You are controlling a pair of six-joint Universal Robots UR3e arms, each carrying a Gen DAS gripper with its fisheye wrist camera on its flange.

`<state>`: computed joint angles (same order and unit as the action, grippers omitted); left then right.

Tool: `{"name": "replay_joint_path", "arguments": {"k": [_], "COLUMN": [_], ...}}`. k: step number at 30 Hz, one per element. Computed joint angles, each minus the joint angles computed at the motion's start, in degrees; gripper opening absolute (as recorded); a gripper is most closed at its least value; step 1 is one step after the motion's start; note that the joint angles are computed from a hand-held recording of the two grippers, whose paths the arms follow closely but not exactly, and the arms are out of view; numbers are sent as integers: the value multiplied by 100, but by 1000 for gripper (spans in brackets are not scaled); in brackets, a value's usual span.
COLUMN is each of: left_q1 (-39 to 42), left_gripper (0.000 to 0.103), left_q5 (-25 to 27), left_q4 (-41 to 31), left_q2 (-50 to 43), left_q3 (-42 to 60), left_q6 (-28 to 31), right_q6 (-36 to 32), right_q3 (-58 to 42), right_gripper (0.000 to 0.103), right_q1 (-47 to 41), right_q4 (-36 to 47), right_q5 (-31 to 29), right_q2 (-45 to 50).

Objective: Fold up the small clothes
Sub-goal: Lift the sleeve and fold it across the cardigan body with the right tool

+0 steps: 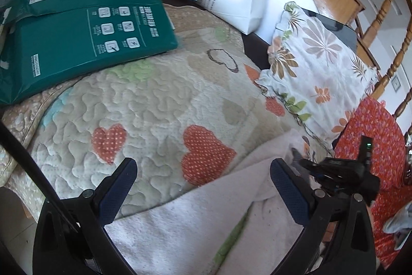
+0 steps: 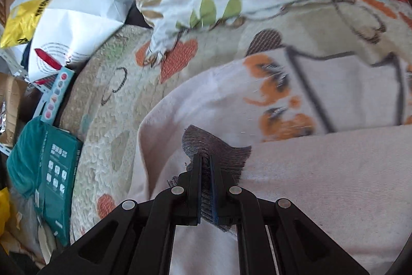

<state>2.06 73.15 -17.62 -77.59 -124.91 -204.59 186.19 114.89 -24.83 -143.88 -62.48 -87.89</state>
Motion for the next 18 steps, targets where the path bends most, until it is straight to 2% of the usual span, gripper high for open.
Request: {"name": "replay_joint_path", "arguments": {"k": [3, 5, 6, 8, 10, 13, 14, 18], "left_q1": [66, 103, 153, 297, 538, 1128, 1350, 2496], "left_gripper": [103, 103, 103, 103, 103, 103, 103, 103], "left_q5": [12, -4, -42, -122, -220, -512, -593, -959], "left_q4": [-19, -74, -124, -196, -307, -598, -775, -2271], "left_q2": [9, -11, 11, 129, 379, 1037, 1308, 2765], "left_q3": [-13, 11, 6, -58, -177, -444, -510, -466], "left_q6": [23, 35, 42, 35, -14, -149, -160, 70], "right_q6": [-130, -427, -556, -787, -1086, -1587, -1895, -2802], "right_q3": [-258, -383, -363, -168, 144, 414, 470, 699], "right_gripper": [11, 12, 12, 20, 24, 26, 27, 36], "right_q1": [137, 332, 383, 431, 437, 488, 503, 837], "right_q4": [169, 155, 130, 12, -5, 454, 953, 2353], "right_q5": [-7, -325, -435, -504, -472, -102, 217, 1055], "right_q2": [424, 518, 421, 41, -611, -1420, -1760, -2433]}}
